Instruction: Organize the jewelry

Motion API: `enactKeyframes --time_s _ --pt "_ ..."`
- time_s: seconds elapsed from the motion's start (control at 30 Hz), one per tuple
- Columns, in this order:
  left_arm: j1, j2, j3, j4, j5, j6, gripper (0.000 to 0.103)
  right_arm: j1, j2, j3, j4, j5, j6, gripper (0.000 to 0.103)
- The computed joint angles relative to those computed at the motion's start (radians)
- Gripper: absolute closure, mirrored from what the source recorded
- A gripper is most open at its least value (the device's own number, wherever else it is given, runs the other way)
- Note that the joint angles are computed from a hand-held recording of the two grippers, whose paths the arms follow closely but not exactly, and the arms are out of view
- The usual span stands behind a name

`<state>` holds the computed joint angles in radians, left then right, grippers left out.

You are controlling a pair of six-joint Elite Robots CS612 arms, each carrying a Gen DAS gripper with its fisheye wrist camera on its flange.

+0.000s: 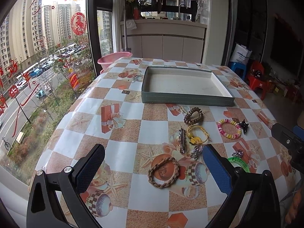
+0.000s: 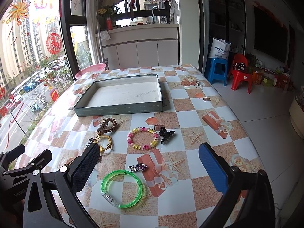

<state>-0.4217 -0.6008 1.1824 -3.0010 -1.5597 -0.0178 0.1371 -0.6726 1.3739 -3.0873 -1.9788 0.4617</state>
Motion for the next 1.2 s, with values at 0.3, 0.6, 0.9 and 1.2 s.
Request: enactKeyframes --time_s 0.3,0.6,0.9,1.2 --pt "0.001 -0.001 0.0 0.002 0.001 -0.003 0.0 0.0 0.0 0.0 -0.002 0.0 0.0 0.0" --pt "0.001 -0.001 -0.001 0.001 0.003 -0.002 0.0 -0.003 -0.011 0.018 -0.025 0.0 0.001 0.0" --pt "0.001 -0.001 0.0 0.001 0.004 -0.002 0.0 -0.003 -0.013 0.02 -0.029 -0.001 0.0 0.0" --pt "0.001 -0.001 0.0 0.003 0.006 -0.005 0.0 -0.003 -0.013 0.02 -0.029 -0.002 0.0 0.0"
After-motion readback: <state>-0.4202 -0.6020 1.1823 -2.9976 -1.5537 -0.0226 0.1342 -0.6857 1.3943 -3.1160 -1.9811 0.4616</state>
